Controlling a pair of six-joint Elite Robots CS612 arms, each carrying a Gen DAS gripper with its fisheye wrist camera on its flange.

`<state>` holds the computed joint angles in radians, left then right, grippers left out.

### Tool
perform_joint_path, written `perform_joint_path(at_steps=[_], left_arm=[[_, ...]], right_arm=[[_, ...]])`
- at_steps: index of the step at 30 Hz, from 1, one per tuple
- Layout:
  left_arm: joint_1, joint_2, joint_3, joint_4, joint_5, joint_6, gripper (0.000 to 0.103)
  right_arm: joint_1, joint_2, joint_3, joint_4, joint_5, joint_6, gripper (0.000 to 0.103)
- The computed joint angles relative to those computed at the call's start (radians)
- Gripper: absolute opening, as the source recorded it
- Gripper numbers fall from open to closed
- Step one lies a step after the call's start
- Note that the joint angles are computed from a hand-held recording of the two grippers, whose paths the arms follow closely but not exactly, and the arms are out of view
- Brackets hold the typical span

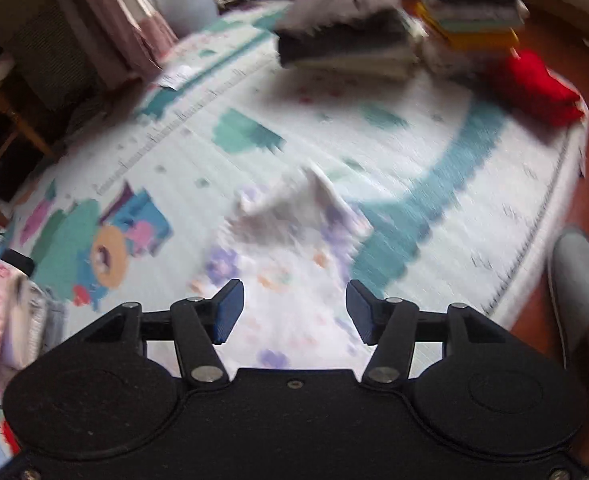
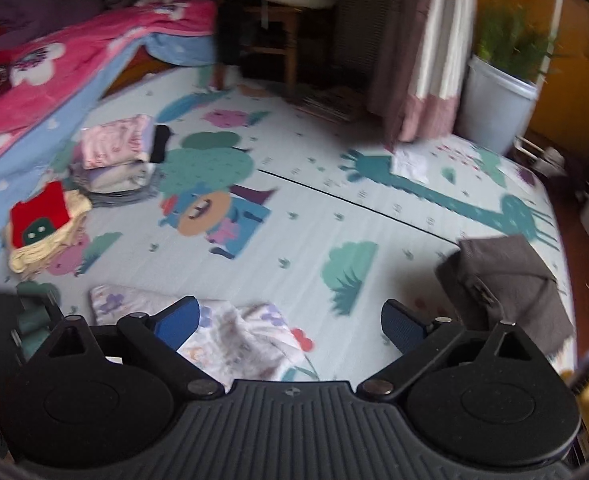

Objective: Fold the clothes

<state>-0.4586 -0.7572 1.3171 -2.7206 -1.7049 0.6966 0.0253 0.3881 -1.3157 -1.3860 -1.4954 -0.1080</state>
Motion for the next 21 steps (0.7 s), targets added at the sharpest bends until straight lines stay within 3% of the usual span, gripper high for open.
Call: perform_joint_path(at_steps=[4,8,13,15,21], left_arm=[[-0.028,0.001,0.047,0.008,0.099,0.094,0.056],[-0.041,0.03,0.025,0.02,0.118,0.071,0.056],[-0.052,0.073,-0.005,0.006,0.109,0.089,0.056],[-0.057,0.086,-0.005,-0.019,0.115,0.109,0.056],[-0.078,0.101,0.018,-0.032,0.134,0.24,0.057]], right_arm=[[0.011,0.0,0.016,0.015,-0.019,-0.094,0.081],[0.018,0.021,0.014,0.052,-0.046,-0.216,0.07],[0.02,0.083,-0.023,0.046,-0.075,-0.397,0.069],[0.022,0.117,-0.037,-0.016,-0.104,-0.427,0.073],[0.022,0.17,-0.027,-0.018,-0.093,-0.512,0.072]])
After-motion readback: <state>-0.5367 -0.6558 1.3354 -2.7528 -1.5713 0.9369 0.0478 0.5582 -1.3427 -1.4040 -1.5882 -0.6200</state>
